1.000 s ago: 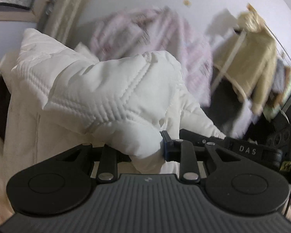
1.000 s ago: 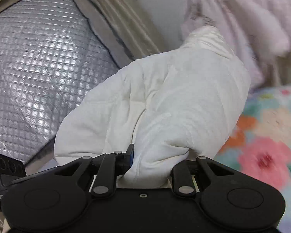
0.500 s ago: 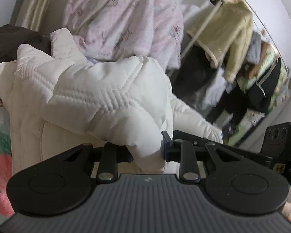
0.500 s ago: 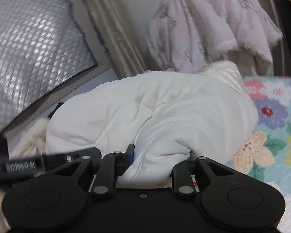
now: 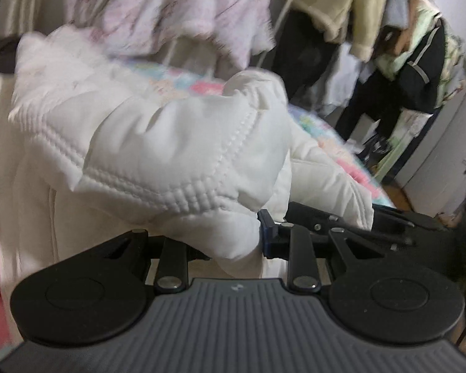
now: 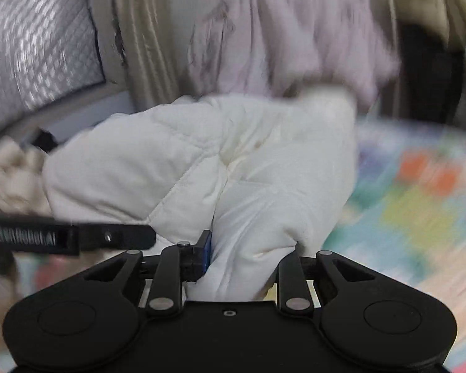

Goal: Fold clothes

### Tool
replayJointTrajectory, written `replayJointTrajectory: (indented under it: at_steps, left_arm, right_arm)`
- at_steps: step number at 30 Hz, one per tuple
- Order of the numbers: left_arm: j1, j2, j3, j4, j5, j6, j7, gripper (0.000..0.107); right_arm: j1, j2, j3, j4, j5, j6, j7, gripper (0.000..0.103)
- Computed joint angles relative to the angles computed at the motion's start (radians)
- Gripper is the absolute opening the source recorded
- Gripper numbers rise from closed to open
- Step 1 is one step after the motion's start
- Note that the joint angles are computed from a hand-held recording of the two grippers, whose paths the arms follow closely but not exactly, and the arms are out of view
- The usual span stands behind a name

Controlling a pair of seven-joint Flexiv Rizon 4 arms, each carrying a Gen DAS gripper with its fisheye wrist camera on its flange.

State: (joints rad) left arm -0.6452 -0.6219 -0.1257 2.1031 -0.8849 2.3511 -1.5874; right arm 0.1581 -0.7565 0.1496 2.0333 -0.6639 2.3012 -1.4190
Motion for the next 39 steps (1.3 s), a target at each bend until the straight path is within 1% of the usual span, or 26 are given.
replayJointTrajectory:
  at_steps: [2, 3, 4, 6, 8, 10, 12, 13, 14, 16, 18, 20, 21, 22, 23, 25, 27, 28, 29, 31, 32, 34, 36, 37, 38, 39]
  left_arm:
    - [-0.028, -0.020, 0.017, -0.058, -0.035, -0.016, 0.091, 0.026]
    - [-0.037, -0.031, 0.021, -0.089, -0.059, -0.035, 0.137, 0.027]
    - [-0.038, -0.047, 0.020, -0.120, -0.091, -0.064, 0.173, 0.027]
    - [-0.021, -0.077, 0.011, -0.163, -0.122, -0.120, 0.195, 0.029]
    - [0.033, -0.087, -0.009, -0.154, -0.043, -0.160, 0.139, 0.030]
    - [0.054, -0.074, 0.000, -0.119, 0.036, -0.174, 0.111, 0.033]
    - [0.023, -0.045, 0.031, -0.075, 0.039, -0.169, 0.098, 0.038]
    - [0.000, -0.031, 0.047, -0.055, 0.027, -0.161, 0.102, 0.040]
    - [-0.035, -0.021, 0.070, -0.039, -0.011, -0.152, 0.123, 0.041]
    - [-0.141, -0.015, 0.117, -0.029, -0.187, -0.114, 0.245, 0.041]
    - [-0.199, -0.009, 0.117, -0.017, -0.345, -0.063, 0.354, 0.041]
    - [-0.188, 0.015, 0.088, 0.035, -0.362, -0.034, 0.317, 0.041]
    - [-0.177, 0.029, 0.073, 0.067, -0.354, -0.022, 0.275, 0.041]
    - [-0.154, 0.046, 0.056, 0.110, -0.315, -0.015, 0.190, 0.041]
    - [-0.130, 0.061, 0.038, 0.148, -0.280, -0.006, 0.115, 0.041]
    - [-0.093, 0.083, 0.006, 0.207, -0.243, 0.010, 0.021, 0.041]
    - [-0.097, 0.101, -0.017, 0.249, -0.288, 0.027, 0.011, 0.042]
    - [-0.109, 0.109, -0.029, 0.263, -0.340, 0.033, 0.028, 0.042]
    - [-0.119, 0.117, -0.043, 0.274, -0.395, 0.040, 0.049, 0.044]
    - [-0.131, 0.129, -0.076, 0.285, -0.513, 0.060, 0.109, 0.046]
    - [-0.132, 0.135, -0.093, 0.288, -0.563, 0.070, 0.138, 0.046]
    - [-0.135, 0.150, -0.130, 0.309, -0.667, 0.097, 0.175, 0.047]
    - [-0.139, 0.174, -0.160, 0.349, -0.734, 0.112, 0.167, 0.047]
    - [-0.143, 0.185, -0.167, 0.373, -0.749, 0.115, 0.133, 0.047]
    - [-0.149, 0.194, -0.162, 0.409, -0.723, 0.116, 0.045, 0.047]
    - [-0.148, 0.202, -0.143, 0.457, -0.635, 0.110, -0.086, 0.047]
  right_arm:
    - [0.115, 0.004, -0.075, 0.015, 0.194, 0.074, -0.162, 0.027]
    - [0.133, 0.002, -0.083, 0.007, 0.237, 0.070, -0.179, 0.028]
    - [0.123, -0.004, -0.074, -0.015, 0.238, 0.028, -0.148, 0.028]
    - [0.081, -0.026, -0.042, -0.072, 0.207, -0.072, -0.071, 0.028]
    - [0.062, -0.061, -0.037, -0.119, 0.164, -0.118, -0.064, 0.028]
    - [0.036, -0.086, -0.028, -0.150, 0.100, -0.127, -0.089, 0.028]
    - [-0.046, -0.105, 0.046, -0.185, 0.020, -0.175, -0.014, 0.028]
    - [-0.060, -0.114, 0.050, -0.200, -0.013, -0.178, 0.046, 0.028]
    - [-0.047, -0.119, 0.041, -0.214, 0.011, -0.178, 0.051, 0.027]
    - [0.056, -0.123, -0.040, -0.236, 0.148, -0.177, 0.002, 0.029]
    - [0.108, -0.132, -0.074, -0.249, 0.238, -0.190, 0.001, 0.032]
    - [0.086, -0.138, -0.048, -0.253, 0.238, -0.202, 0.020, 0.033]
    - [0.065, -0.132, -0.033, -0.239, 0.223, -0.198, 0.022, 0.035]
    - [0.037, -0.119, -0.014, -0.216, 0.201, -0.202, 0.030, 0.036]
    - [0.001, -0.104, 0.015, -0.199, 0.172, -0.224, 0.054, 0.037]
    - [-0.104, -0.061, 0.106, -0.150, 0.114, -0.291, 0.142, 0.040]
    - [-0.209, -0.018, 0.202, -0.101, 0.083, -0.357, 0.233, 0.050]
    - [-0.229, 0.010, 0.210, -0.074, 0.071, -0.371, 0.281, 0.051]
    - [-0.221, 0.043, 0.197, -0.037, 0.095, -0.354, 0.264, 0.051]
    - [-0.168, 0.109, 0.125, 0.054, 0.134, -0.250, 0.212, 0.054]
    - [-0.166, 0.131, 0.113, 0.088, 0.135, -0.217, 0.202, 0.057]
    - [-0.199, 0.163, 0.116, 0.137, 0.092, -0.185, 0.216, 0.057]
    - [-0.252, 0.178, 0.126, 0.154, 0.005, -0.196, 0.256, 0.057]
    - [-0.267, 0.182, 0.124, 0.160, -0.029, -0.196, 0.266, 0.057]
    - [-0.275, 0.184, 0.119, 0.165, -0.057, -0.193, 0.270, 0.057]
    - [-0.291, 0.177, 0.121, 0.156, -0.101, -0.196, 0.280, 0.058]
